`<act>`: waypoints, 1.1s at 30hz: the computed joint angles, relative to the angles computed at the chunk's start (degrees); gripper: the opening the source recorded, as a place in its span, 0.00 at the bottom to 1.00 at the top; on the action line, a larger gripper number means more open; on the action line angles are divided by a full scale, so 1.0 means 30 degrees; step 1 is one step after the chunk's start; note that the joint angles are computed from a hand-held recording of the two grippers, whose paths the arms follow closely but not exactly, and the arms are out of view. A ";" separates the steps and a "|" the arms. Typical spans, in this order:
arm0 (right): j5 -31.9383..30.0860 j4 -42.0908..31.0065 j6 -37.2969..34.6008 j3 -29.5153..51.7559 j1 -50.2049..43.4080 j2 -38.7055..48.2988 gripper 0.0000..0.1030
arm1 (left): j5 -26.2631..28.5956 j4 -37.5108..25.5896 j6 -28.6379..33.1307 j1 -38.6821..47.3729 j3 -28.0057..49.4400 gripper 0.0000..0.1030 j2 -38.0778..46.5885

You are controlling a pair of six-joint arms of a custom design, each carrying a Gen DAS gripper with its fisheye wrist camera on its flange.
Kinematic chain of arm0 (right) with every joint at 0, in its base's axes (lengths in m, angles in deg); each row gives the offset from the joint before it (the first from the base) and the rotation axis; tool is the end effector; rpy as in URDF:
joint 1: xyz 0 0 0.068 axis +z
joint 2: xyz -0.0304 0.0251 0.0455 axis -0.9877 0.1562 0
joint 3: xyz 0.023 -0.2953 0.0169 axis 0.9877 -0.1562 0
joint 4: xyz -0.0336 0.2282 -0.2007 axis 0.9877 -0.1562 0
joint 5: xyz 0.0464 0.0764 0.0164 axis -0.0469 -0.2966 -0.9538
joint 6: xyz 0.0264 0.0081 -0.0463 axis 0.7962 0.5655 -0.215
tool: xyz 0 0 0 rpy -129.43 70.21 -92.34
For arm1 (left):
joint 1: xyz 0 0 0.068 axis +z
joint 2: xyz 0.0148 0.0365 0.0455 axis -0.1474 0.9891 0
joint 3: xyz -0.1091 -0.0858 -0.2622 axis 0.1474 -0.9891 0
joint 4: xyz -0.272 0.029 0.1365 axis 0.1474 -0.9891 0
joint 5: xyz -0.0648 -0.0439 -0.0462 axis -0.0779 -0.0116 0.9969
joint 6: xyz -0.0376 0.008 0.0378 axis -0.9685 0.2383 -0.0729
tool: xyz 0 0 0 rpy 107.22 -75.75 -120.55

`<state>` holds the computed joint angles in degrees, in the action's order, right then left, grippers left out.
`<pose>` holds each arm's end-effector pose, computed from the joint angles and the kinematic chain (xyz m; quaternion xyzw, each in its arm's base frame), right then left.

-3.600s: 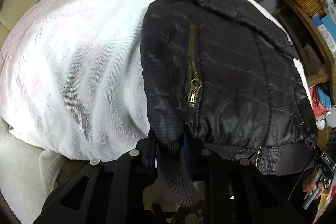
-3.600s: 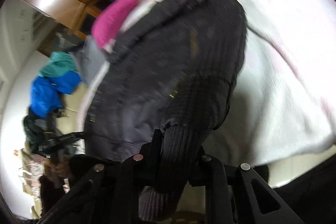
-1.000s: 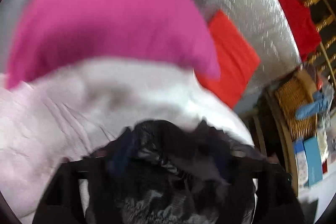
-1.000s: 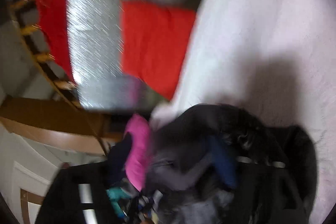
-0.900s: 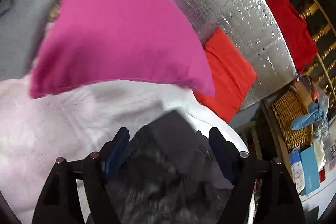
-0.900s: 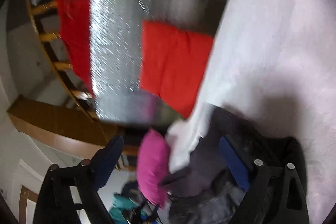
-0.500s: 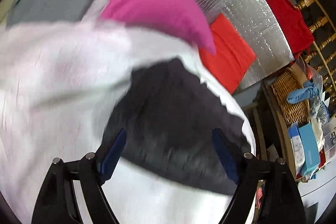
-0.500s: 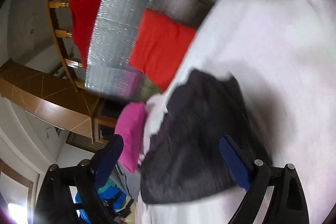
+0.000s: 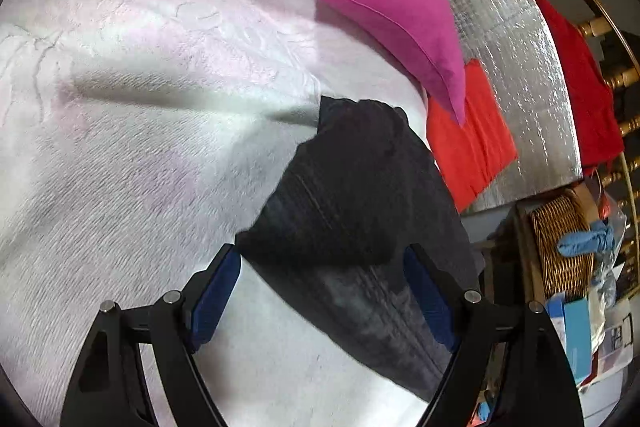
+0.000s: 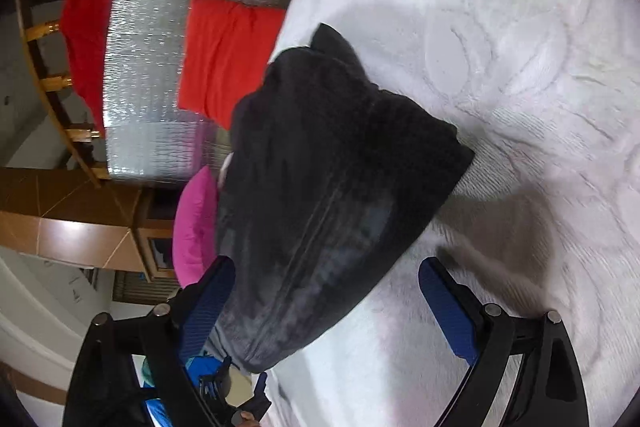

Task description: Fold large clothes

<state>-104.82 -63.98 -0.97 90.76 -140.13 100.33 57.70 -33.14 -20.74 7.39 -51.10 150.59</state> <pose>0.1654 -0.2161 0.0680 0.4028 0.7639 0.4334 0.2577 0.2534 0.0506 0.0972 -0.2739 0.8593 -0.3306 0.2780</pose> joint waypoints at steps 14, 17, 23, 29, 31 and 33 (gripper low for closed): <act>0.1609 0.9621 0.6453 -0.1561 0.3122 -0.0691 0.96 | -0.1715 0.1680 -0.0826 -0.1651 0.1619 0.81 0.2928; 0.2585 0.9309 0.6506 -0.1619 0.3259 -0.1192 0.71 | -0.2499 0.1262 -0.0644 -0.2046 0.1678 0.65 0.2507; 0.3555 0.8789 0.5509 -0.1554 0.3216 -0.1803 0.45 | -0.4025 0.0039 0.0624 -0.2891 0.1668 0.35 0.0983; 0.3941 0.8249 0.4480 -0.2276 0.3119 -0.3907 0.38 | -0.4749 -0.1281 0.0727 -0.3296 0.1136 0.31 -0.0894; 0.3786 0.7653 0.4013 -0.2282 0.2710 -0.4056 0.38 | -0.4824 -0.1884 0.0684 -0.3357 0.0735 0.31 -0.1701; 0.3710 0.6950 0.3687 -0.2355 0.2387 -0.4434 0.38 | -0.4922 -0.2620 0.0686 -0.3383 0.0196 0.31 -0.2703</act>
<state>-93.69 -43.13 10.09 83.69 -132.97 87.03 42.93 -41.00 -18.68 -2.75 -50.51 142.48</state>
